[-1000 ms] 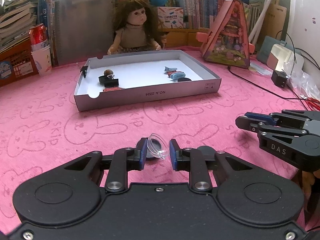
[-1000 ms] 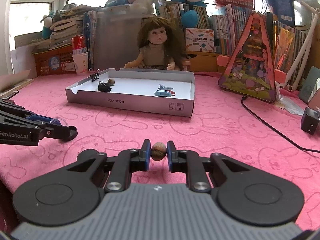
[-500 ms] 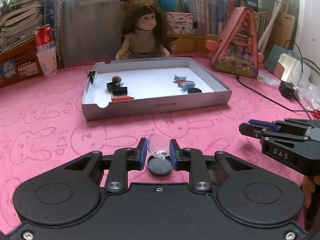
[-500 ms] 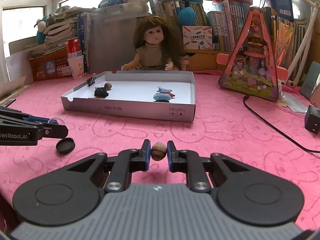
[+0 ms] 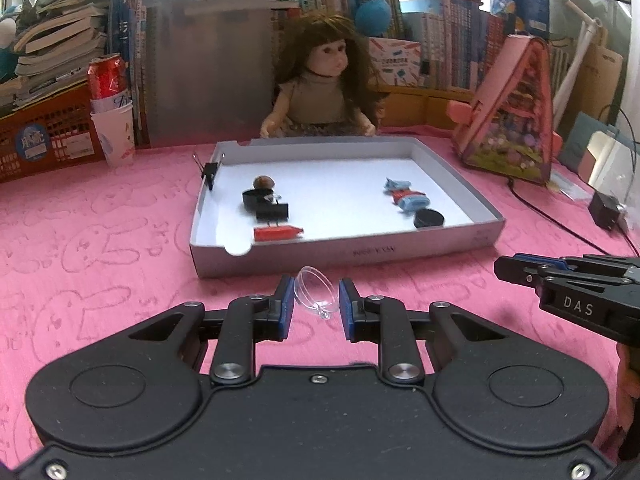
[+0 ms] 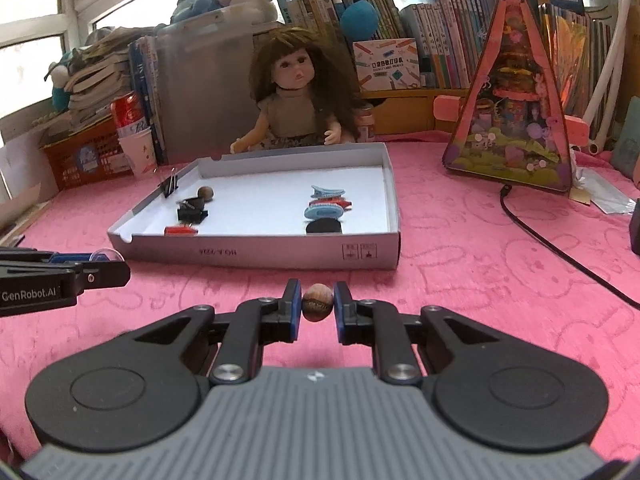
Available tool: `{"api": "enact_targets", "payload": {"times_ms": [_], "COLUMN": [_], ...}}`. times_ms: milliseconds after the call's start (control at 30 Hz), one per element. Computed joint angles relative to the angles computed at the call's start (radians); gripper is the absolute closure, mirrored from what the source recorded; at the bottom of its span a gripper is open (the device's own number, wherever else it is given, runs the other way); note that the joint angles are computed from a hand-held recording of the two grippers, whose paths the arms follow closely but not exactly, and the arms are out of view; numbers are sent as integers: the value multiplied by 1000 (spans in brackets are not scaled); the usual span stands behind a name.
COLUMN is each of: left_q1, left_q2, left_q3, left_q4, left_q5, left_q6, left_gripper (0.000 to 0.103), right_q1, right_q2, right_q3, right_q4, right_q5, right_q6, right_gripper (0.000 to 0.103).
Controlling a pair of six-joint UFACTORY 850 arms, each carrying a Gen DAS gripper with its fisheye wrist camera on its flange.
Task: Organize rigid objects
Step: 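Carry the clear dome with the left tool while the right tool carries the acorn over the tray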
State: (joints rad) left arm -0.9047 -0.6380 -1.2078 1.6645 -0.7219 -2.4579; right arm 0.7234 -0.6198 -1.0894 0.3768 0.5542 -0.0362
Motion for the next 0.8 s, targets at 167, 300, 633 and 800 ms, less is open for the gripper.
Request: {"api": "enact_targets", "payload": {"times_ms": [167, 300, 633, 800], "left_q1": [30, 58, 123, 155], "left_q2": [-11, -17, -59, -90], "left_q3": [-27, -46, -131, -190], "left_q4": [-13, -24, -66, -109], "left_q5": [-9, 7, 38, 41], "left_q6": [24, 37, 115, 180], "left_gripper": [81, 81, 81, 81], "right_q1": [-15, -27, -58, -76], "right_q2": [-26, -50, -125, -173], "right_q3": [-63, -118, -277, -370], "right_q4": [-14, -29, -39, -52], "right_q5": [-43, -77, -199, -277], "right_q6": [10, 24, 47, 82], "right_gripper": [82, 82, 82, 82]}}
